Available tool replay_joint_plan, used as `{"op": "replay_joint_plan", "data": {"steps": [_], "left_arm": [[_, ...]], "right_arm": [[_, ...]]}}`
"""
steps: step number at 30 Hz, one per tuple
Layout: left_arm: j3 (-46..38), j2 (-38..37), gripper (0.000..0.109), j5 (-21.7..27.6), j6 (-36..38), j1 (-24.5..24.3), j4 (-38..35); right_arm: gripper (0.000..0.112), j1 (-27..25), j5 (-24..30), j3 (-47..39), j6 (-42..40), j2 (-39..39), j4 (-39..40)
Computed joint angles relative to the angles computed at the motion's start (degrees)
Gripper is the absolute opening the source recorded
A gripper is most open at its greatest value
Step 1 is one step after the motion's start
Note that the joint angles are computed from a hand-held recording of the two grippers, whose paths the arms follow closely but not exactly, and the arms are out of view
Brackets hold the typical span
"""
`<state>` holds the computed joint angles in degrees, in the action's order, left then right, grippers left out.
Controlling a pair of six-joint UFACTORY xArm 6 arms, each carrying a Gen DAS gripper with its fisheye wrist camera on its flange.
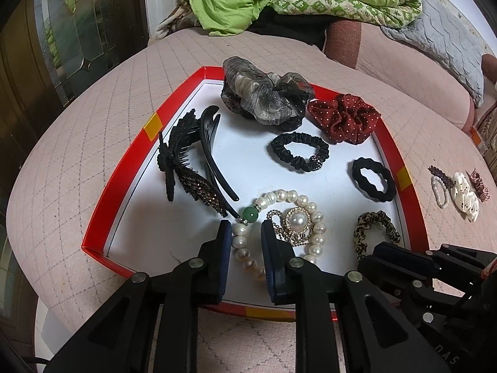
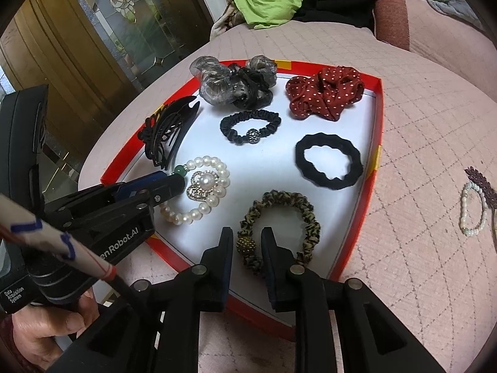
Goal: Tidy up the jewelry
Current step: 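Lower the bracelet and leopard-print hair tie into the tray and open both grippers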
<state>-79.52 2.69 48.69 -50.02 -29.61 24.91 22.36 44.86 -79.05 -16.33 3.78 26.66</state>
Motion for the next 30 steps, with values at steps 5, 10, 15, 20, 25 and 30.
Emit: {"op": "replay_joint_plan", "data": {"steps": [5,10,15,20,25,30], "left_arm": [[-0.05,-0.01,0.022,0.09,0.06,0.08,0.05],[-0.32,0.15,0.041,0.73,-0.34,0.08,0.69],[-0.40,0.17,0.041,0.99,-0.25,0.16,0.79],[-0.47,0.25,0.044,1.39,-0.51,0.19,1.33],[-0.71,0.48,0.048,1.75,-0.72,0.19,1.86],[-0.63,0.40,0.055,1.98,-0.81,0.09,2.04]], "right_arm": [[0.022,-0.44,0.68,-0.01,-0.12,-0.18,0.47],[0.024,-0.39,0.95,0.14,0.38,-0.49,0.19],[0.027,-0.26,0.98,0.43,0.90,-0.88,0.16],[0.037,-0.18,0.65,1.54,1.45,-2.16,-0.29],[0.042,-0.62,1.00,2.82,1.79,-3.77,0.39],[0.043,-0.43,1.10,3.49,2.28,-4.78,-0.32]]}}
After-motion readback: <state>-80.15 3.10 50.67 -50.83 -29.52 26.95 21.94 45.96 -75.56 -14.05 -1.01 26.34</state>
